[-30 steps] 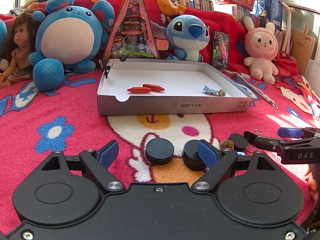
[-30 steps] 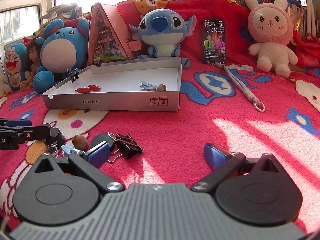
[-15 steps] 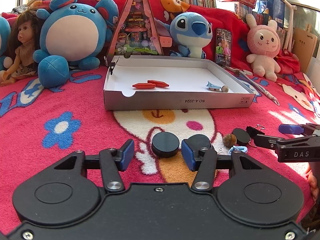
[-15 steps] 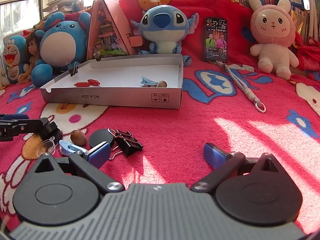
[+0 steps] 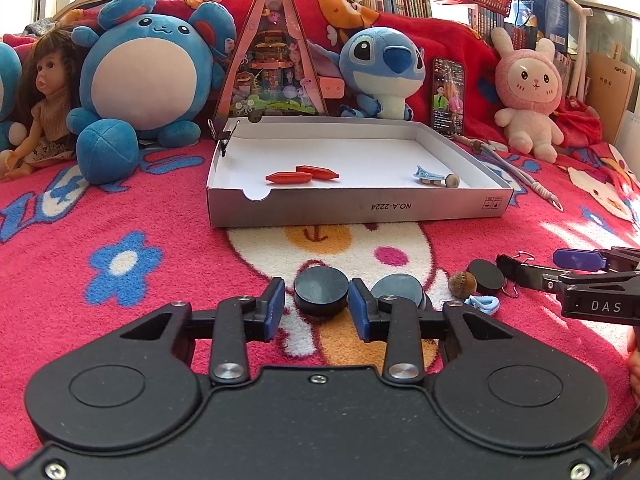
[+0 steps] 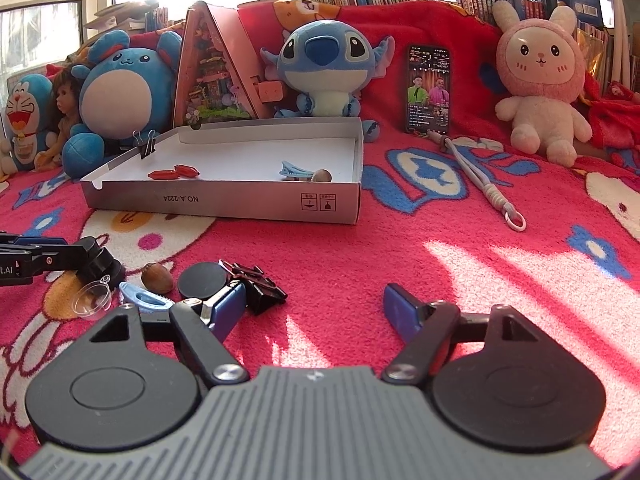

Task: Organize rigid objects
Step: 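Close the left tool on a black round disc while the right tool approaches a black binder clip, then close the right tool on the black binder clip while the left tool lifts the disc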

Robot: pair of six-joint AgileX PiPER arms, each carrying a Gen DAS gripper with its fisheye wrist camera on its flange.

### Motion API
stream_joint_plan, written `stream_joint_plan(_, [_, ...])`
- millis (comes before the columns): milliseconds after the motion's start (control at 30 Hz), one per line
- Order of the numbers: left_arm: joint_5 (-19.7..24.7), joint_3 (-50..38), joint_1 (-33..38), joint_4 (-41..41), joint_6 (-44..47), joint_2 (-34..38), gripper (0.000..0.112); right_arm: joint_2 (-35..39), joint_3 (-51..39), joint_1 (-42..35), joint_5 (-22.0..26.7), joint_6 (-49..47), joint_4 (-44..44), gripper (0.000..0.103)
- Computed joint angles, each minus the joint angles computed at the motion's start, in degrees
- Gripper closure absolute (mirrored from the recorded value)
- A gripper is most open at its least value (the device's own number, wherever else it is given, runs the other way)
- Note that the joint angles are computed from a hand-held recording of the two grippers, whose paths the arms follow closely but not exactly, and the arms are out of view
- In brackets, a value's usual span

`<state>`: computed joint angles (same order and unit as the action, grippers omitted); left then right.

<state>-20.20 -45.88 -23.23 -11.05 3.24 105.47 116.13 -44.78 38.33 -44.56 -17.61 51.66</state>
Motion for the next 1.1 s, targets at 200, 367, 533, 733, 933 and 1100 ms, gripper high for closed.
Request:
stream_joint_plan(200, [0.7, -1.5, -0.1, -0.4, 0.5, 0.8, 0.079, -0.7, 0.1, -0.1, 1.2, 0.3, -2.3, 0.035])
stream_joint_plan(367, [1.6, -3.0, -1.1, -4.8, 4.7, 2.1, 0.081, 0.4, -3.0, 0.3, 2.9, -4.9, -0.2, 0.036])
stream_joint_plan(533, [0.4, -2.6, -2.0, -8.2, 8.3, 2.2, 0.082, 1.7, -6.5, 1.7, 4.0, -11.9, 5.0, 0.044])
stream_joint_plan(733, [-0.4, -2.1, -2.2, -8.8, 9.4, 1.6, 0.082, 2.2, -7.7, 2.4, 4.5, -13.1, 6.7, 0.055])
stream_joint_plan(933, [-0.5, -2.2, -2.4, -9.1, 9.9, 1.3, 0.082, 2.5, -8.4, 3.4, 3.8, -15.6, 8.8, 0.065])
stream_joint_plan(1100, [-0.5, -2.3, -2.4, -9.2, 10.2, 1.0, 0.082, 2.2, -8.3, 3.4, 3.6, -14.8, 8.7, 0.068])
